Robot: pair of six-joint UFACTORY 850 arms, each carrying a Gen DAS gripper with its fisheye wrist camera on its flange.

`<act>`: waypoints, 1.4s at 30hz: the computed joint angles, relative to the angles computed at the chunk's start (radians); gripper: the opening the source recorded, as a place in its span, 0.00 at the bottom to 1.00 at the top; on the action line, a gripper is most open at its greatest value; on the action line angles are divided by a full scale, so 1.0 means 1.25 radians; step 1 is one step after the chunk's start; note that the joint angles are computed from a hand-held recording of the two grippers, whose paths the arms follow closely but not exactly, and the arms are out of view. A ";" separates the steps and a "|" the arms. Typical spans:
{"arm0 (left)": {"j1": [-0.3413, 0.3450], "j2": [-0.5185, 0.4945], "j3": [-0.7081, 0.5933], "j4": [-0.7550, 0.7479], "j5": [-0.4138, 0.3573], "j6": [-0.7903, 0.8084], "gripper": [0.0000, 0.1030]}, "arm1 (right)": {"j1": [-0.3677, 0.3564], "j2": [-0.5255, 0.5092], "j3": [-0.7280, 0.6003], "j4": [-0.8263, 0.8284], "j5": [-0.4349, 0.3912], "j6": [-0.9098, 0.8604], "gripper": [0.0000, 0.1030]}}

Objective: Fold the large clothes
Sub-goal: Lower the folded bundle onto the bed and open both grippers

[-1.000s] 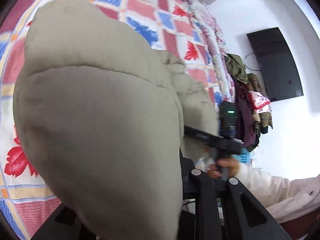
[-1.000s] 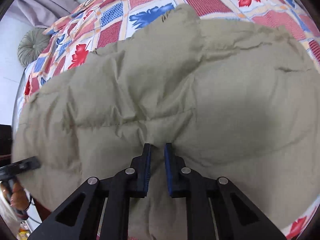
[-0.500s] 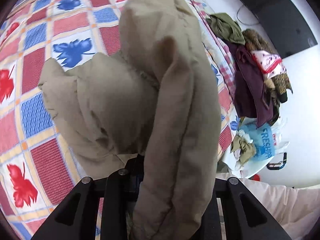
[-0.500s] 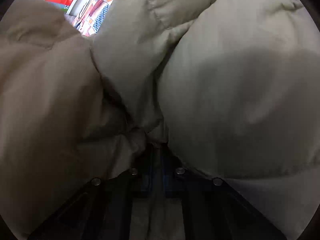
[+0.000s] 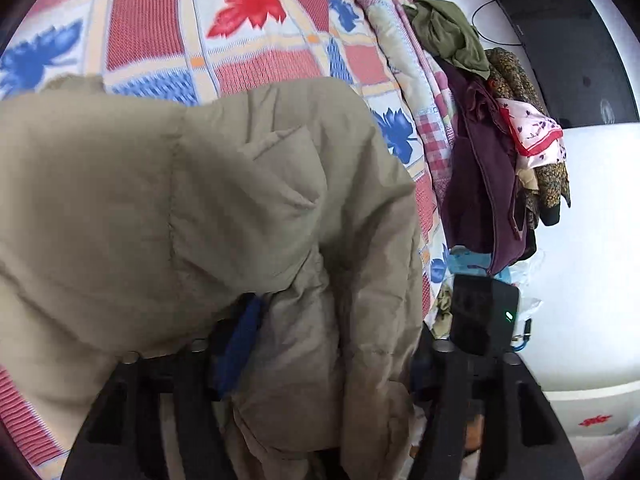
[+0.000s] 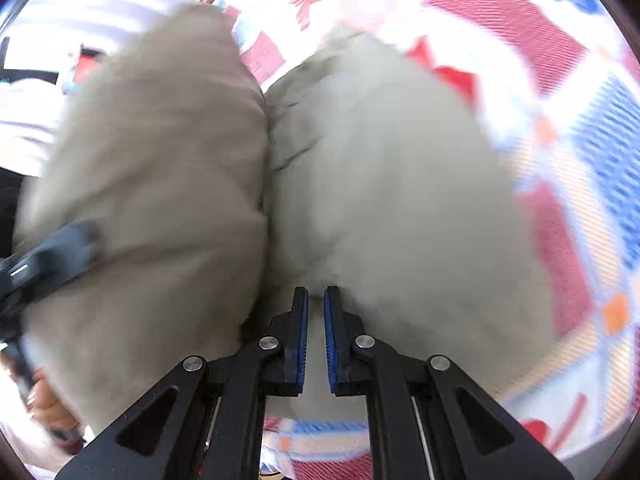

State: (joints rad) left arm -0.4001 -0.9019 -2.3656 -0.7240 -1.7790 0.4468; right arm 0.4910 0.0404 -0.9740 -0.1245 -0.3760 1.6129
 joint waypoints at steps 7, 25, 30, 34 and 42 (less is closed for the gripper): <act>-0.022 -0.004 0.041 -0.021 0.032 -0.008 0.76 | 0.055 0.043 -0.004 -0.161 -0.064 0.200 0.57; 0.020 0.017 -0.085 0.024 0.218 0.060 0.76 | 0.086 -0.081 -0.179 -0.143 -0.240 0.061 0.65; 0.069 -0.018 -0.114 0.128 0.298 -0.001 0.76 | 0.082 -0.033 -0.119 -0.138 -0.226 0.140 0.65; 0.070 -0.012 -0.057 0.173 0.359 0.015 0.76 | 0.077 -0.036 -0.130 -0.197 -0.226 0.146 0.35; 0.008 -0.004 -0.013 0.158 0.394 0.026 0.76 | 0.084 -0.050 -0.167 -0.182 -0.360 0.076 0.11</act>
